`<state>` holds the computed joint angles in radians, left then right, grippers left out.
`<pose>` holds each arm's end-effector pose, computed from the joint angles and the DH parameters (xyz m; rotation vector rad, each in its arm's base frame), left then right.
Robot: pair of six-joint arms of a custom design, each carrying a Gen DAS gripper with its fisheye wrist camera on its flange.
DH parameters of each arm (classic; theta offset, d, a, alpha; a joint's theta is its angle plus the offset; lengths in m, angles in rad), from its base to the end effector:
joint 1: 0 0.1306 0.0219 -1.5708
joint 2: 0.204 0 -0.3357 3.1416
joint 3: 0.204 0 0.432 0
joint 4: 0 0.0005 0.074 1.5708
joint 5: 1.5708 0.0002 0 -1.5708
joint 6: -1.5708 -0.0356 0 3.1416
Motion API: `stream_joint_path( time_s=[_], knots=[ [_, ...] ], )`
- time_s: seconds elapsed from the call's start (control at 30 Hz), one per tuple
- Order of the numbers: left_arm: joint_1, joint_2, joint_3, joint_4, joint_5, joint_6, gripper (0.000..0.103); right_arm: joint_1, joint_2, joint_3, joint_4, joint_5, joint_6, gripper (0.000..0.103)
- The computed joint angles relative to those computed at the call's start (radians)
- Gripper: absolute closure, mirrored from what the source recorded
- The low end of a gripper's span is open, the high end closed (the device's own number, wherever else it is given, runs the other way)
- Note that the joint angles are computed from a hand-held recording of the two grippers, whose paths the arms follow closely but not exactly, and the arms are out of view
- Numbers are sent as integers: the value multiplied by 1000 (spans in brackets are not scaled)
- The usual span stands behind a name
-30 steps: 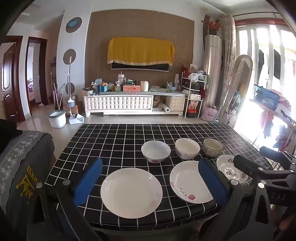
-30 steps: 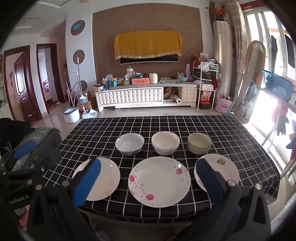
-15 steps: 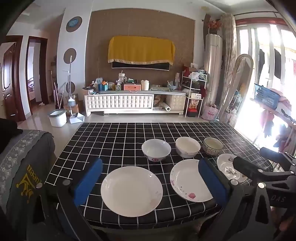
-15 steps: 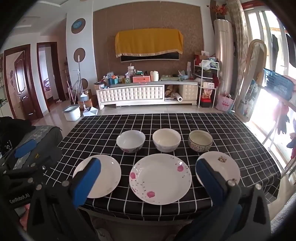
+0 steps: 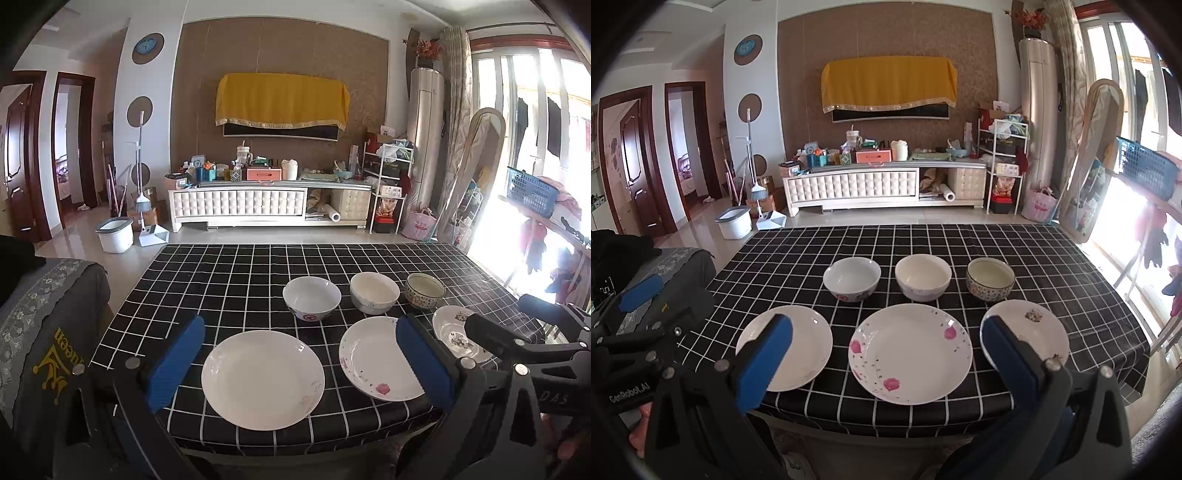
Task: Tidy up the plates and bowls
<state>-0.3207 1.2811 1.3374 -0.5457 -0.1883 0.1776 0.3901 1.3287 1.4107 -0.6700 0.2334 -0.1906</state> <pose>0.4960 -0.1583 0.4380 0.0306 2.0526 -0.1159 0.4934 0.1934 0.4410 -0.0794 2.1406 0.0874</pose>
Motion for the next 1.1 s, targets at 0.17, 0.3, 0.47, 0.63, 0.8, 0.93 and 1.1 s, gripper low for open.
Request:
stream_joint_path(
  time_s=[0.17, 0.3, 0.47, 0.63, 0.8, 0.93, 1.1],
  knots=[
    [0, 0, -1, 1, 0, -1, 0, -3, 1, 5, -11, -5, -4, 0],
    [0, -2, -1, 2, -2, -2, 0, -3, -5, -3, -9, -7, -4, 0],
    [-4, -11, -8, 3, -9, -8, 0, -4, -7, -2, -17, -9, -8, 0],
    [-8, -12, -8, -4, -12, -4, 0, -5, -9, -2, -20, -11, -8, 0],
    [-10, -13, -6, -8, -18, -3, 0, -7, -11, -6, -13, -14, -3, 0],
    [-10, -13, -4, -7, -17, -2, 0, -8, -12, -7, -11, -16, -3, 0],
    [-10, -12, -2, -12, -18, -2, 0, -9, -13, -8, -10, -17, -1, 0]
  ],
)
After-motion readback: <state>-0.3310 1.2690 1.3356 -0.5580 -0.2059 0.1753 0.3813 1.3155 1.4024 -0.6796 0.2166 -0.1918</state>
